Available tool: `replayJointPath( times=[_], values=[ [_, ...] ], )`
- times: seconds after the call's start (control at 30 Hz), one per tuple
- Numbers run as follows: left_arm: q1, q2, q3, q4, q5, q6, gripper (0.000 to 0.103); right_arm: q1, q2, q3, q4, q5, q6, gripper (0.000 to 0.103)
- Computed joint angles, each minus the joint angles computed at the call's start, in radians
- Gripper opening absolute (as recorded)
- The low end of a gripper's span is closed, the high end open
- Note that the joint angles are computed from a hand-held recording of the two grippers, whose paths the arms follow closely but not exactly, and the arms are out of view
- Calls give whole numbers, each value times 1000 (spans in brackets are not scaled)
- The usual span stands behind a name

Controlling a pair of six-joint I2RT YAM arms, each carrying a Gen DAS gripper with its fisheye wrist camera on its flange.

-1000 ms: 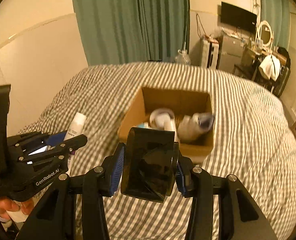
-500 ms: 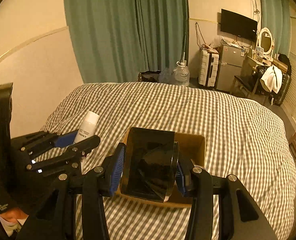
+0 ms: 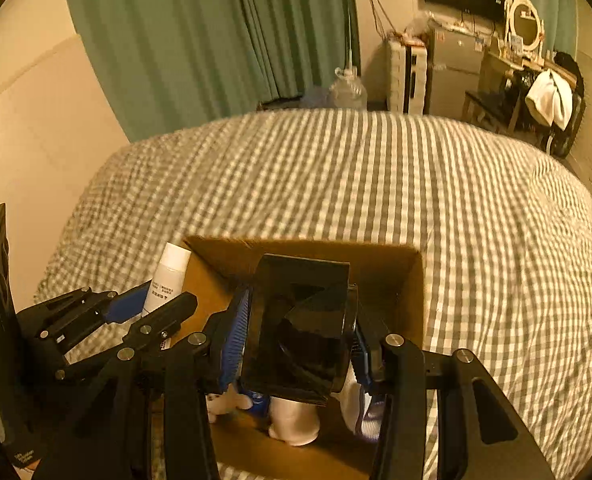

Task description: Organize objects

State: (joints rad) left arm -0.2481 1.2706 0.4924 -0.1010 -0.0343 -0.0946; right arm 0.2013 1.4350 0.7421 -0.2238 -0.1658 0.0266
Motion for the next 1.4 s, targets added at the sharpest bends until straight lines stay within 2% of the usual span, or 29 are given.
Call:
replayJointPath(
  times=[0.17, 0.37, 0.4, 0.43, 0.47, 0.5, 0.53, 0.57, 0.63, 0.77, 0.83, 0.93, 1.0, 1.07, 1.13, 1.23, 1.33, 1.4],
  values=[
    [-10, 100, -9, 82, -20, -7, 23, 3, 86, -24, 91, 7, 12, 45],
    [-23, 79, -32, 87, -18, -8, 26, -10, 63, -63, 130, 16, 13, 46],
    [-21, 58, -39, 74, -18, -5, 28, -20, 46, -69, 129, 4, 16, 48],
    [-19, 40, -30, 49, -15, 1, 32, -29, 30, -78, 130, -6, 18, 57],
    [-25, 11, -28, 21, -24, -1, 41, -41, 4, -82, 123, -18, 23, 62],
    [-31, -15, -23, -4, -34, -3, 47, -50, -17, -81, 112, -24, 27, 62],
    [-41, -62, -21, -42, -49, -7, 58, -55, -41, -82, 102, -26, 35, 63],
    [-47, -98, -17, -72, -56, -10, 63, -64, -70, -77, 79, -29, 40, 63],
    [-61, -189, 9, -169, -71, -11, 65, -69, -124, -69, 35, -23, 50, 64],
    [-93, -373, 74, -365, -123, -17, 77, -41, -281, -39, -101, 19, 78, 67],
    [-106, -450, 128, -464, -139, -28, 78, -25, -361, -18, -177, 38, 90, 68],
    [-119, -560, 235, -633, -158, -63, 84, 18, -484, 42, -325, 84, 116, 68],
    [-128, -591, 307, -705, -174, -84, 89, 50, -553, 103, -426, 114, 152, 68],
    [-162, -626, 387, -788, -211, -99, 92, 79, -607, 178, -520, 135, 183, 74],
    [-240, -647, 463, -862, -300, -127, 98, 138, -655, 236, -596, 197, 219, 77],
    [-401, -658, 562, -964, -464, -193, 100, 215, -687, 343, -713, 290, 250, 84],
    [-509, -665, 631, -1046, -568, -242, 103, 263, -706, 427, -797, 359, 273, 91],
    [-530, -673, 652, -1077, -584, -249, 103, 348, -727, 459, -839, 460, 292, 93]
  ],
)
